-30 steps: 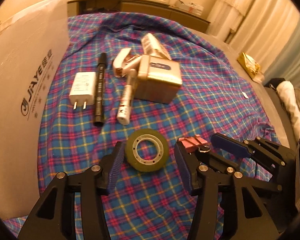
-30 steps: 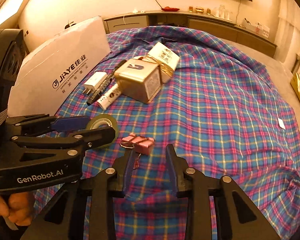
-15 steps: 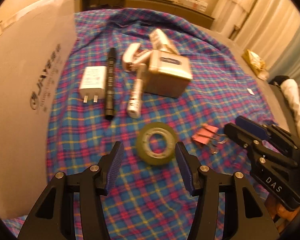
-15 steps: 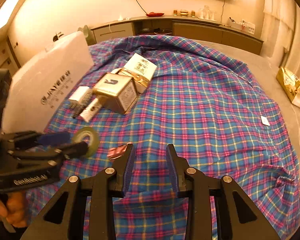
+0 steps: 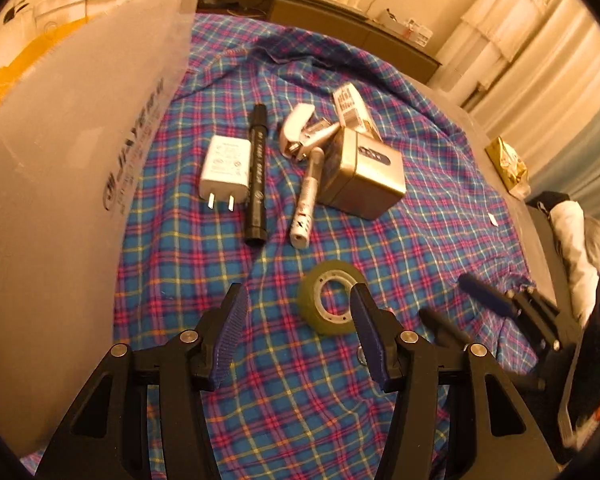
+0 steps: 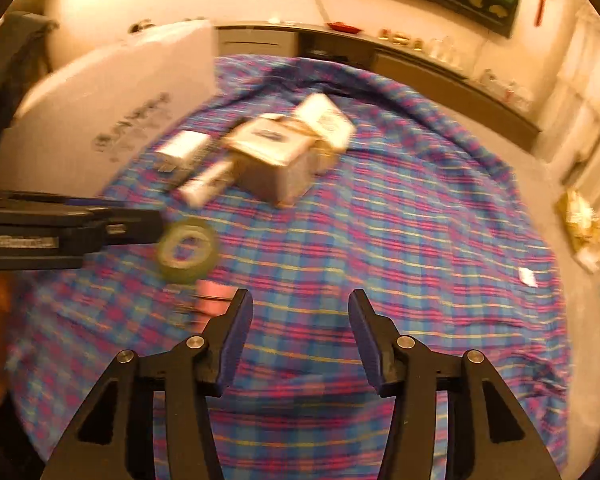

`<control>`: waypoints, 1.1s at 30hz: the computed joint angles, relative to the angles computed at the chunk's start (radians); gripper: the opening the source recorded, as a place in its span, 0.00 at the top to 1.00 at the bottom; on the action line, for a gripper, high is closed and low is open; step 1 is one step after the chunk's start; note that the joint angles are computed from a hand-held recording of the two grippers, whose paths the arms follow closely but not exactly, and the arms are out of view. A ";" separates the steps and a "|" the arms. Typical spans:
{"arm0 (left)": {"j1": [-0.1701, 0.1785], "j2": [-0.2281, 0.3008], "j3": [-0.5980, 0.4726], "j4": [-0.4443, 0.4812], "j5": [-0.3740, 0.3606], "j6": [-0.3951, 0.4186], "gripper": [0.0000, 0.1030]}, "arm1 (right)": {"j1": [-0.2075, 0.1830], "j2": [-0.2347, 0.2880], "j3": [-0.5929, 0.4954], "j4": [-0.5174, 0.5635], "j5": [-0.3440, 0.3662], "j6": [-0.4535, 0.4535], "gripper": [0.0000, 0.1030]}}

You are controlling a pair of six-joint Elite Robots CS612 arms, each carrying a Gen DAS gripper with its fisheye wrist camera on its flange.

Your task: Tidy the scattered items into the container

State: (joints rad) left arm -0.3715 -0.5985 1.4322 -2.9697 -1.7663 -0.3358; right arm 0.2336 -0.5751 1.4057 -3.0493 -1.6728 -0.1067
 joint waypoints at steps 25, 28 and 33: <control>0.009 -0.010 0.012 -0.031 -0.031 -0.023 0.45 | -0.009 -0.041 0.040 0.028 0.200 0.044 0.58; 0.013 -0.010 0.013 -0.033 -0.033 -0.030 0.45 | -0.012 -0.042 0.020 0.096 0.239 -0.128 0.58; 0.011 -0.007 0.008 -0.024 -0.058 -0.016 0.45 | -0.048 -0.046 -0.026 0.238 0.331 -0.564 0.58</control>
State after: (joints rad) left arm -0.3609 -0.6054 1.4406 -2.9934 -1.8246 -0.3513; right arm 0.1859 -0.6209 1.3798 -2.8109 -1.3421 -0.6709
